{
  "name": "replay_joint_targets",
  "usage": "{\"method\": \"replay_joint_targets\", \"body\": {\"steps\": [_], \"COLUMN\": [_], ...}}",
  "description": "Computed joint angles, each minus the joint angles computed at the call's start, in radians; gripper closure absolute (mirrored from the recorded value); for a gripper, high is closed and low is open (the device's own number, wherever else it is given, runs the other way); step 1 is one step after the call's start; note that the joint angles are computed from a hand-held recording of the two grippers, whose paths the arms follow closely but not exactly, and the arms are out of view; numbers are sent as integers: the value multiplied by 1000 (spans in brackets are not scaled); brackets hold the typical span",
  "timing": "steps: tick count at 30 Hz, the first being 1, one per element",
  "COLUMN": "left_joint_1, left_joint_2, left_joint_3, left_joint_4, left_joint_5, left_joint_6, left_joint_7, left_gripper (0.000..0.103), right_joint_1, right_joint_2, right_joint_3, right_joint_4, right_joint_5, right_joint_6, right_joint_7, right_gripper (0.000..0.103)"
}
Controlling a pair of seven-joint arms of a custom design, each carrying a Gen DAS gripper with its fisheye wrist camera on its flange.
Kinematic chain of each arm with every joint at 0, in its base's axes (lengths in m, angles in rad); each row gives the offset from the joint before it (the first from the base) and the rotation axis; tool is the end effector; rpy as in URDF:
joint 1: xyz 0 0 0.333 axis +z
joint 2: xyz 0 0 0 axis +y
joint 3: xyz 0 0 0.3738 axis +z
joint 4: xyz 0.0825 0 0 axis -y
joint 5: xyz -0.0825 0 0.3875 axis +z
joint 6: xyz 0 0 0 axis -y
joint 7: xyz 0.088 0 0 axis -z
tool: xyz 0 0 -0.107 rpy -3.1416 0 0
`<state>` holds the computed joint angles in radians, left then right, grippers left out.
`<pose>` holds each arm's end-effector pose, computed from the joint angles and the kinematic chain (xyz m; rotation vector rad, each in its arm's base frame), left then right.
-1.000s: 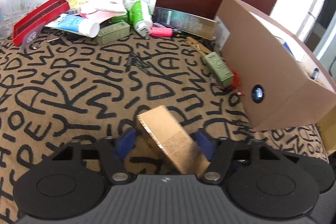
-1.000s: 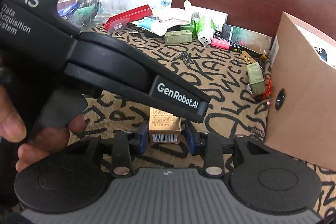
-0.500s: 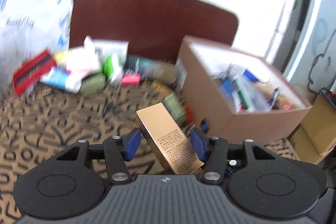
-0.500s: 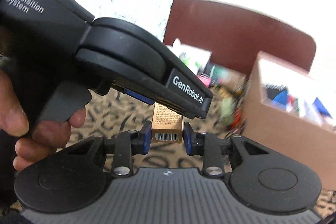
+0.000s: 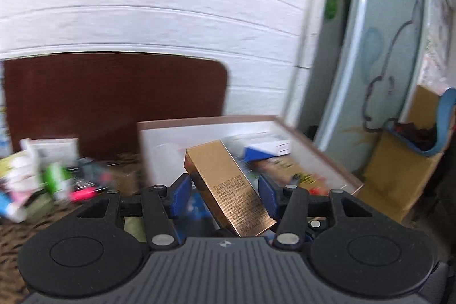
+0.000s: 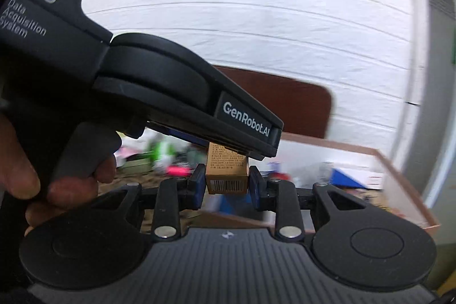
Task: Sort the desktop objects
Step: 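Lift the gold box and carry it over the cardboard box, then open both grippers to drop the gold box into the box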
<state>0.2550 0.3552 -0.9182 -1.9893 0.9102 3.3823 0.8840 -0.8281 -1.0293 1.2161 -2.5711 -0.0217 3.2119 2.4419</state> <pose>0.4889 -0.3984 0.5363 -0.9379 2.2637 -1.5846 0.3681 0.2875 0.5093 -1.3699 1.4971 -1.3003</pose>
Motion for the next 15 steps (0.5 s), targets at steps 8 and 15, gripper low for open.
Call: {"method": "replay_joint_targets", "body": {"steps": [8,15], "left_joint_1": [-60,-154], "left_joint_2": [299,445], "left_joint_3": [-173,-193], "left_joint_4": [211,356], "left_joint_5": [-18,-118], "left_joint_6": [-220,-336], "left_joint_7": [224,390], "left_gripper": [49,49], "right_joint_1": [-84,-188], "right_joint_2": [9,67], "right_joint_3": [-26,3], "right_joint_4": [-31,-21], "right_joint_5": [-10,-25], "right_joint_6": [-23,-2], "right_joint_7": [8,6], "right_gripper": [73,73]}}
